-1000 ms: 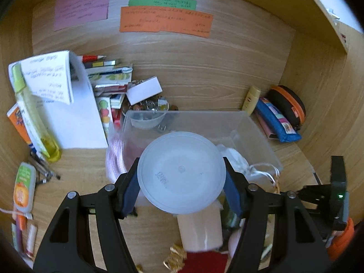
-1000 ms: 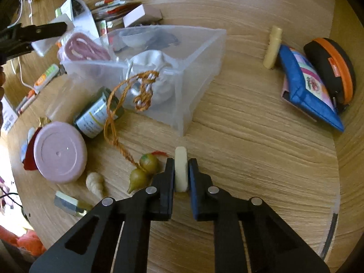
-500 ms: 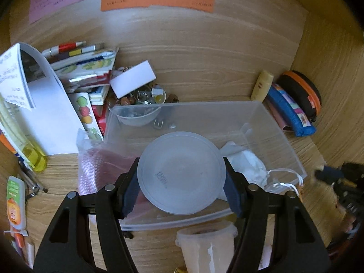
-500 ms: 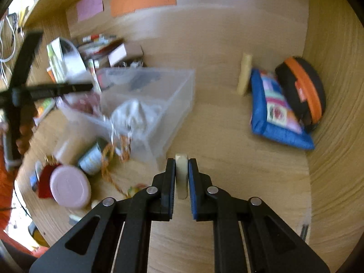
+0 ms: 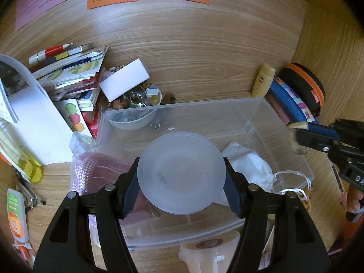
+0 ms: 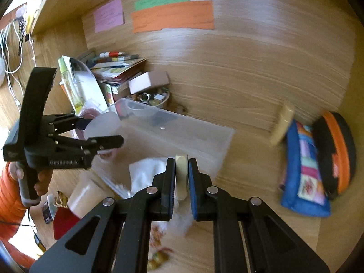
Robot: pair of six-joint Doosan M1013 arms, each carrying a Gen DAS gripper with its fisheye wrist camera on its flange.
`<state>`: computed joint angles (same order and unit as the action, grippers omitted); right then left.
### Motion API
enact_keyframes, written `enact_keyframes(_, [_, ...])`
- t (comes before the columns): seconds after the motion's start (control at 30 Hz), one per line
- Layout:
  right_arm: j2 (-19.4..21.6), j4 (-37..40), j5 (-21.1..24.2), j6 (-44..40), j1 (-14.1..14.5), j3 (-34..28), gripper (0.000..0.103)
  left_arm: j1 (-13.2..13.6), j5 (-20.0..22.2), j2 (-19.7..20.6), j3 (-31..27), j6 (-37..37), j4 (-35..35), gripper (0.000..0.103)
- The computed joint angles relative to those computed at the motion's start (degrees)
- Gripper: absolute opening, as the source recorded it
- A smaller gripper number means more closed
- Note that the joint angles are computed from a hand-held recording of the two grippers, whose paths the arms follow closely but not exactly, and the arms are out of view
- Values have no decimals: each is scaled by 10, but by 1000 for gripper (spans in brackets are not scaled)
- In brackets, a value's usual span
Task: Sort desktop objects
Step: 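Lower the eraser into the box with the right tool while the left tool lowers the white lid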
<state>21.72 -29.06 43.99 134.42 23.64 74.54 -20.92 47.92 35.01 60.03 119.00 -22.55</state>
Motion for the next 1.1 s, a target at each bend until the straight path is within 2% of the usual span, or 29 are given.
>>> enact_keyframes(0.23, [44, 81, 19, -97, -15, -57, 10, -4, 21, 18, -27, -3, 20, 65])
enact_keyframes(0.43, [76, 122, 58, -151, -23, -98, 10, -10, 29, 29, -41, 1, 36, 65])
enact_keyframes(0.87, [108, 142, 136, -188, -29, -143, 10, -15, 45, 41, -55, 8, 62, 66])
enact_keyframes(1.1, [110, 129, 144, -196, -25, -146, 10, -16, 46, 39, -52, 13, 62, 70])
